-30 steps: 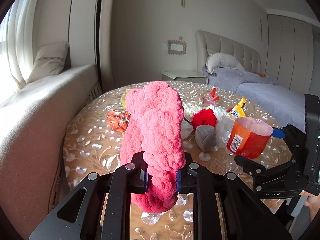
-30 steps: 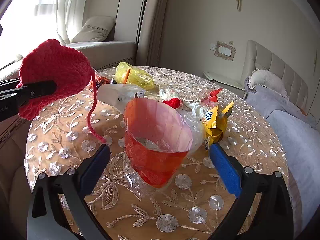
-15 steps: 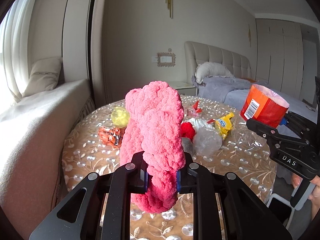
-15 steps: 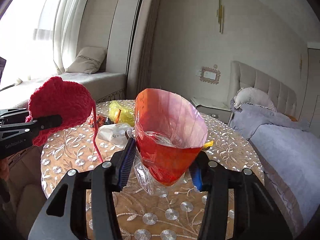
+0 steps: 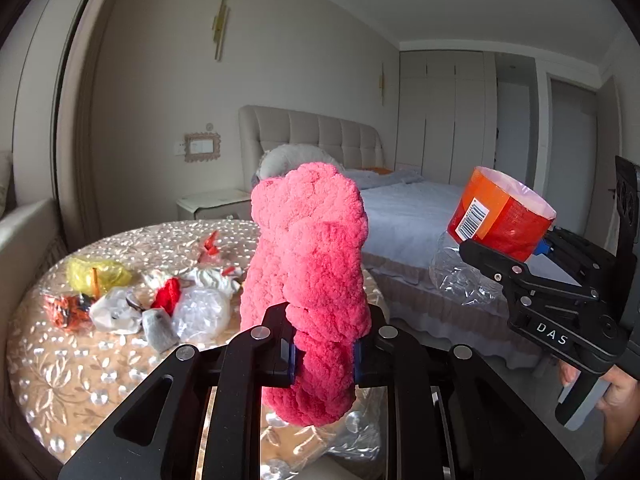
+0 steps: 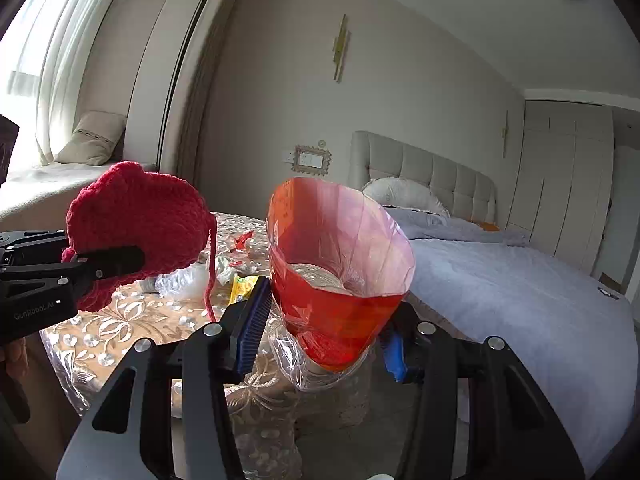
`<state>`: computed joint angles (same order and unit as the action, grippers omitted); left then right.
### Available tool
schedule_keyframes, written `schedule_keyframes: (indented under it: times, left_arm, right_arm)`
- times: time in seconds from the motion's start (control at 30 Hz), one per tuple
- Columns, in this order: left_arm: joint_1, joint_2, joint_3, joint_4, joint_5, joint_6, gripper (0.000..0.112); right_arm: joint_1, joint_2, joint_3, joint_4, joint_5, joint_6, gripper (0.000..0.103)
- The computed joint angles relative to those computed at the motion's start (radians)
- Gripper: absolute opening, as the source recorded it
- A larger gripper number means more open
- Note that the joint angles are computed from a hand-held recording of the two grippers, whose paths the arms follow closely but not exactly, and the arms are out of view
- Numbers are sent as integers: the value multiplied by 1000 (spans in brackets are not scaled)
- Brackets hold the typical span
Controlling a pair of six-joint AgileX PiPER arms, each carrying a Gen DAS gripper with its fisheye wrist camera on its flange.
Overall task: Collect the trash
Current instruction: 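Carry the hat and cup with both tools over the white trash bin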
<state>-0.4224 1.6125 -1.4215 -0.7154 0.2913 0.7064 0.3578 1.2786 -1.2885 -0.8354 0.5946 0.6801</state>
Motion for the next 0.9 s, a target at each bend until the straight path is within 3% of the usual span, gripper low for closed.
schedule_keyframes:
  times: [0.07, 0.13, 0.27, 0.4, 0.57, 0.7, 0.9]
  left_arm:
    - [-43, 21, -6, -92, 8, 84, 18]
    - [-94, 54, -31, -98, 16, 92, 18]
    - [-181, 116, -62, -140, 38, 137, 18]
    - [-234, 188, -91, -229, 66, 222, 18]
    - [-298, 301, -143, -252, 73, 252, 18]
    - [-309, 427, -233, -270, 150, 234, 18]
    - [-347, 600, -384, -135, 245, 86, 19]
  right_arm:
    - [-2, -58, 57, -84, 37, 58, 51]
    - [-22, -112, 110, -121, 55, 86, 51]
    - [-90, -196, 188, -76, 60, 48, 52]
    - [-147, -225, 264, -103, 52, 99, 52]
    - [-165, -238, 393, -250, 45, 274, 52]
    - [-226, -263, 490, -290, -12, 333, 52]
    - [-390, -253, 548, -256, -146, 289, 52]
